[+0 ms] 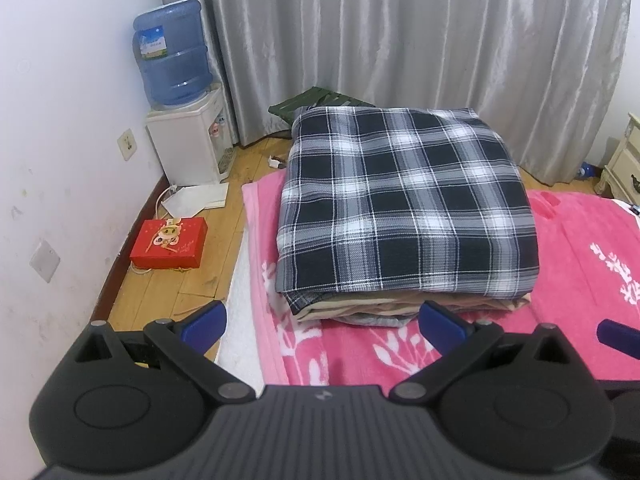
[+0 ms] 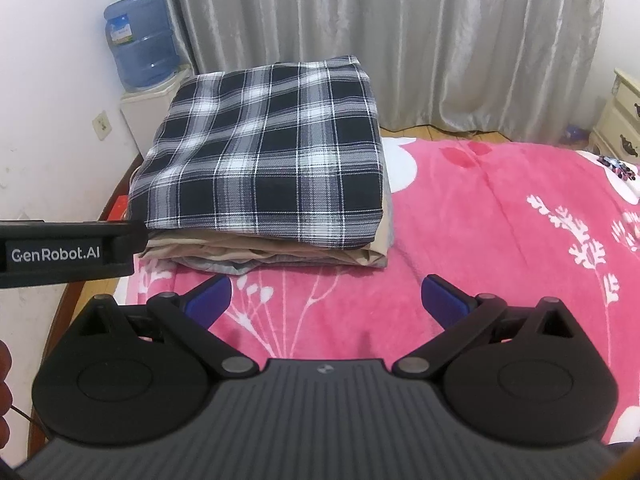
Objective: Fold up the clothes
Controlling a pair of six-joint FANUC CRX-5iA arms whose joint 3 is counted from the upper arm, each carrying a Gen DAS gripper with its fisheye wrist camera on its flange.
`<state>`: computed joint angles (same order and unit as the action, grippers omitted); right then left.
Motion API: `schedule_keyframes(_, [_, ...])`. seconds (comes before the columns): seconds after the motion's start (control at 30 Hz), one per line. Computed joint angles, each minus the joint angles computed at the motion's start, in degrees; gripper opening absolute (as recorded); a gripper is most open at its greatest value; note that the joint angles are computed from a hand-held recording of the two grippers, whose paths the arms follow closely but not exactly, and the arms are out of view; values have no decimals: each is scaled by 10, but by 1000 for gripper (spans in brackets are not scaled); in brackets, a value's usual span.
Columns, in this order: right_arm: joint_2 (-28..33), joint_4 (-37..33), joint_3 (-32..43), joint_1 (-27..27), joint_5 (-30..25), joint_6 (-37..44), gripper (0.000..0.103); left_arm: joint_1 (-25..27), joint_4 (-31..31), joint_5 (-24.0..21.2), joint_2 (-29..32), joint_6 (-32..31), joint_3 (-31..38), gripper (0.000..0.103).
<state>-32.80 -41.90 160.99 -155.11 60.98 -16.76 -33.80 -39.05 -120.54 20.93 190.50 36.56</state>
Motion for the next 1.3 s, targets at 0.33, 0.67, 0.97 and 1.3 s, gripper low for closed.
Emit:
schedule_keyframes(0.33, [1,7,-4,2,-4,-12,102,0,-2,-4,1,0,0,103])
schedule_keyframes(0.67, [4,9,1,3,-11,-11,102,-1,-3,-8,4,0,6,103])
schedule_keyframes(0.97, [4,7,3,3,-15,-7,102,0,-2,-8,4,-1,6,103])
schedule_keyframes(1.3, [4,9,2,4,-13,-11,102,0,-2,-11,6,1,9,103])
